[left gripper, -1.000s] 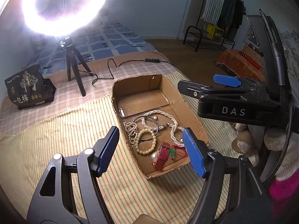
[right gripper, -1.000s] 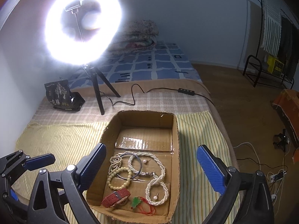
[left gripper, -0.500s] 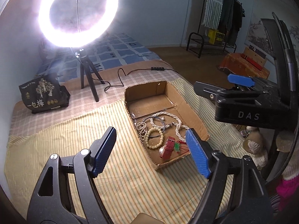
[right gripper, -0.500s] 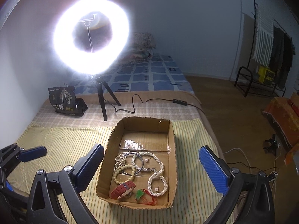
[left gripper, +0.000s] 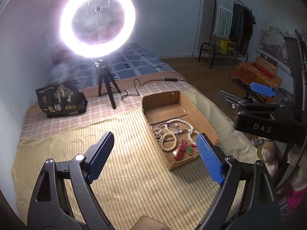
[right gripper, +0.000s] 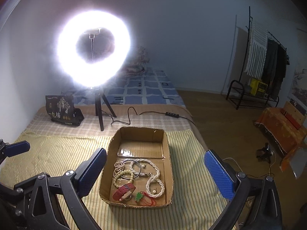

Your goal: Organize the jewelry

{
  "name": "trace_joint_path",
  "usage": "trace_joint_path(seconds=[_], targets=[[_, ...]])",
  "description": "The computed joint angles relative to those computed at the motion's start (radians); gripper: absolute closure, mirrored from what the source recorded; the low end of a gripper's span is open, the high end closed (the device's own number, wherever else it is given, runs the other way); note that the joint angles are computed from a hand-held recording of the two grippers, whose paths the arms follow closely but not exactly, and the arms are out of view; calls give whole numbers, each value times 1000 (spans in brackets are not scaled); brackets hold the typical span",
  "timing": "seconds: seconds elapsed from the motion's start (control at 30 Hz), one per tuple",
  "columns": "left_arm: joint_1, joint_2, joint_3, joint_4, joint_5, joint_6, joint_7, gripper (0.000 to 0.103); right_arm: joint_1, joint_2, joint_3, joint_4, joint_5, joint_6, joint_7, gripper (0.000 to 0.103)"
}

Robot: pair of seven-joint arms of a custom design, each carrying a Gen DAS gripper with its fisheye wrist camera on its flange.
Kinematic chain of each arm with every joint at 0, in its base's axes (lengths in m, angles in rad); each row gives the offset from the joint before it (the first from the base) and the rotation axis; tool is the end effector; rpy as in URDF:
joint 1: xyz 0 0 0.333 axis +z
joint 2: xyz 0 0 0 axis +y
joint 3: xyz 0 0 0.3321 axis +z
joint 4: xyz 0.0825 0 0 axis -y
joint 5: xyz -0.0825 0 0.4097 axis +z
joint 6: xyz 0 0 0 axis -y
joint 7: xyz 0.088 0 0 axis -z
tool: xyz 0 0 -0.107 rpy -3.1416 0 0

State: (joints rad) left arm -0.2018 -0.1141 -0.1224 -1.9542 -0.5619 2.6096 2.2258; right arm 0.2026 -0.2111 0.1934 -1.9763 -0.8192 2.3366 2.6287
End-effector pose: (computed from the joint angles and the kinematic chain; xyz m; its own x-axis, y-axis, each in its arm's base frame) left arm 0.5694 -0.1830 0.6237 -0.5903 -0.8058 0.0483 -0.5446 0.3533 -0.7606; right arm 0.5202 0.2154 0.6375 -0.2838 -0.9534 0.1021 -0.5988 0.0931 -0.7955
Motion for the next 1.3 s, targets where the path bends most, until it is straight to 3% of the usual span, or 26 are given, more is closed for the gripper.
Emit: trace_joint_path(seconds=[0.17,0.3,0.73,1.3], targets=[[-10,-31,11,-44,-12,50,33,12,-4,-26,20,-23,-46,-3,54,0],[-17,-42,19,-66,-10,62,41,2,-2,-40,34,-39,-77,-11,92,0],[-49,-62,43,-112,20,160,58,0,-1,-45,39,-60,-96,13,115,0],[-38,-49,40,-102,58,138,28,0,0,-42,36,-64,-92,19,118,0]])
